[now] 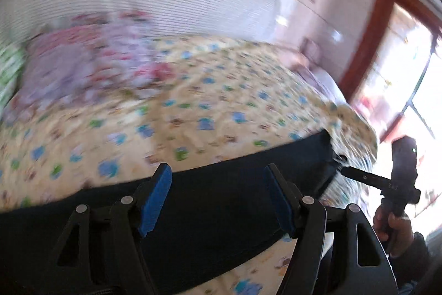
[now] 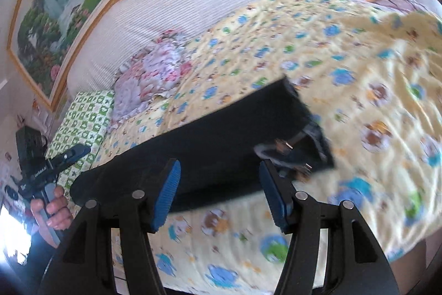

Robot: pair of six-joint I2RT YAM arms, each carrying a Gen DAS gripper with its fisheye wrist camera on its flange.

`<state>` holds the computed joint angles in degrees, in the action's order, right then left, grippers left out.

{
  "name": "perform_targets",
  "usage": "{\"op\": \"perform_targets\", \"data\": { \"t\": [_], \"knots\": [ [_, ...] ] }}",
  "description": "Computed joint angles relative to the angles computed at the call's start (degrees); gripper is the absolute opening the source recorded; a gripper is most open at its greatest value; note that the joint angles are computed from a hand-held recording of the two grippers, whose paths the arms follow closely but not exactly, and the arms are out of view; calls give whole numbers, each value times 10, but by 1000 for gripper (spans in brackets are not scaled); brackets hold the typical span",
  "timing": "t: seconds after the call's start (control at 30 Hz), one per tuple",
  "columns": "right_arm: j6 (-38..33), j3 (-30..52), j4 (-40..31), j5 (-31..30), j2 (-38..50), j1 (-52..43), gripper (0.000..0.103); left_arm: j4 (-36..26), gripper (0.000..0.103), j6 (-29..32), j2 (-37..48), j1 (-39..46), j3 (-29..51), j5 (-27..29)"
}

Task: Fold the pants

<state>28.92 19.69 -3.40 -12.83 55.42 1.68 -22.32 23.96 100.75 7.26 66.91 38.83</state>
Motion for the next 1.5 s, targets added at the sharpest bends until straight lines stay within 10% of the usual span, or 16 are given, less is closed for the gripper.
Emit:
{"op": "perform_targets", "data": {
  "t": [0.37, 0.93, 1.07, 1.13, 1.27, 1.5],
  "knots": [
    [12, -33, -24, -46, -27, -93, 61, -110, 70, 45, 142, -164, 193, -58],
    [91, -75, 148, -105, 54, -149, 61, -488, 70, 128, 497, -305, 726, -100],
    [94, -74, 177, -88, 79, -149, 28, -527, 67, 140, 537, -333, 778, -123],
    [89, -79, 197, -107, 104, -168, 18, -486, 62, 139, 515, -340, 729, -129],
    [71, -93, 210, -136, 94, -194, 15, -543, 13, 129, 553, -338, 820, -89],
    [40, -76, 158, -164, 32, -246, 10, -494, 11, 107, 508, -337, 783, -57]
  ]
}}
